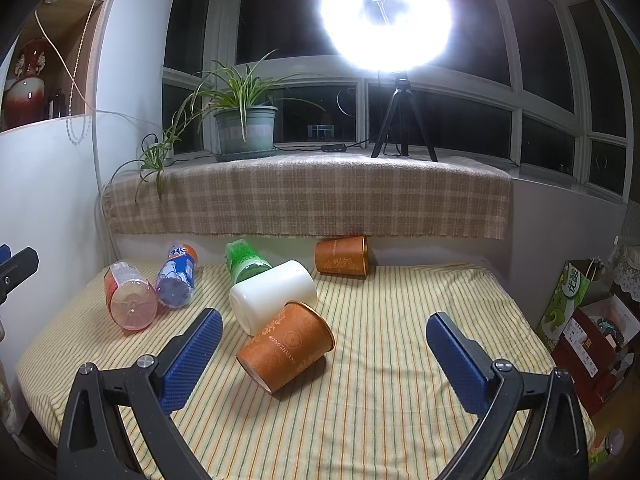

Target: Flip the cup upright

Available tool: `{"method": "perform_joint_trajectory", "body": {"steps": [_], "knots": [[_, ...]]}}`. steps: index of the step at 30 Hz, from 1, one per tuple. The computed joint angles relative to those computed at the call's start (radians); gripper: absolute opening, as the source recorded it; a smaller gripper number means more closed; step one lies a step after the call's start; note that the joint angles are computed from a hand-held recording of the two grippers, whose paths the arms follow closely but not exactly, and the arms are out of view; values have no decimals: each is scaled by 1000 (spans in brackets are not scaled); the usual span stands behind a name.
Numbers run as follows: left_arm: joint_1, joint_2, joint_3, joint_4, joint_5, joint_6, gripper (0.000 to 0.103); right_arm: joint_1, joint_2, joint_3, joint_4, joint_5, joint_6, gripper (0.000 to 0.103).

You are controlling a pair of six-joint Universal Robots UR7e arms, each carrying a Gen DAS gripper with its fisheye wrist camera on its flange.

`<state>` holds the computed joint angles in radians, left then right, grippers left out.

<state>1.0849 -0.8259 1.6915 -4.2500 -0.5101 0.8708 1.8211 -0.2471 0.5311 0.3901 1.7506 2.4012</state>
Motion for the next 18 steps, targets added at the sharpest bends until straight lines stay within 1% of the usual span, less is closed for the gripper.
{"method": "perform_joint_trajectory", "body": {"steps": [18], "knots": [[0, 0, -1, 2, 2, -1, 103, -1, 9, -18, 15, 5, 3, 103]]}}
